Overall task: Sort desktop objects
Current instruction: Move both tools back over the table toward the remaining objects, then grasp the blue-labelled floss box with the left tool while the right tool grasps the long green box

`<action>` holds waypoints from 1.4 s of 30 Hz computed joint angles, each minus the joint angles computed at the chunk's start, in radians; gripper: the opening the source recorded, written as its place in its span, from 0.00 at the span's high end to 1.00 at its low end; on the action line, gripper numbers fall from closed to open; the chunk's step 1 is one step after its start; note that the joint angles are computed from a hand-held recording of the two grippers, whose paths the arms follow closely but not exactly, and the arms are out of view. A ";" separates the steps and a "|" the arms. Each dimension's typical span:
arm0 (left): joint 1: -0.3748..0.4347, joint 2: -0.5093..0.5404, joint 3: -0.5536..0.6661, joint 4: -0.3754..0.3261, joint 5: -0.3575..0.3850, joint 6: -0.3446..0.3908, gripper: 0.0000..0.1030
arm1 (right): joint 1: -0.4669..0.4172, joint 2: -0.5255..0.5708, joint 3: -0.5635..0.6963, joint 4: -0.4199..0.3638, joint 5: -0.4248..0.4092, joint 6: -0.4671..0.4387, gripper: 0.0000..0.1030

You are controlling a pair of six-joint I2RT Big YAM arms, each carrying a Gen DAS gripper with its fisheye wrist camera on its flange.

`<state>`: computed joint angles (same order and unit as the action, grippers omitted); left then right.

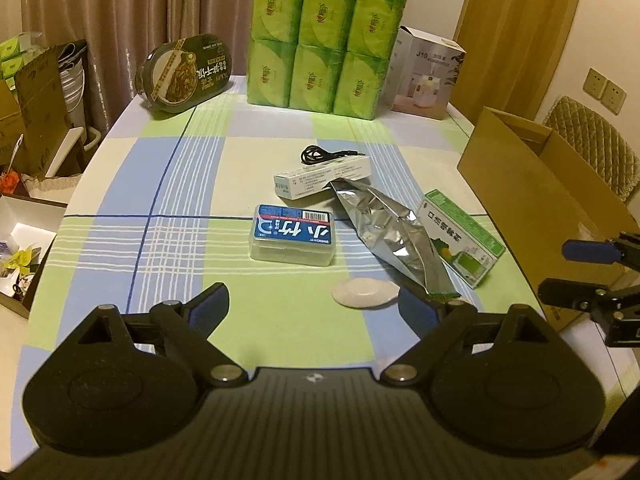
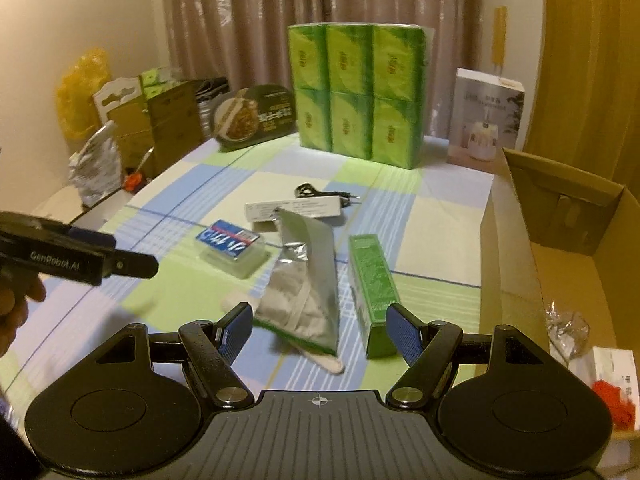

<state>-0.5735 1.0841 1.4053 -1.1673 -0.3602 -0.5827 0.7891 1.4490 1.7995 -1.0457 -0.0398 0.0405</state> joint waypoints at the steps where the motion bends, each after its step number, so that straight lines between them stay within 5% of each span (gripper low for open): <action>1: 0.006 0.003 -0.005 0.011 0.004 0.002 0.13 | -0.001 0.007 -0.001 0.012 0.009 0.003 0.31; 11: 0.062 0.046 -0.056 0.101 0.022 -0.013 0.13 | -0.015 0.078 0.021 0.031 0.062 -0.021 0.31; 21: 0.111 0.119 -0.013 0.163 0.050 0.123 0.10 | -0.022 0.157 0.090 0.003 0.084 -0.025 0.32; 42: 0.168 0.256 0.026 0.173 0.089 0.174 0.10 | -0.050 0.301 0.241 -0.110 0.043 -0.055 0.46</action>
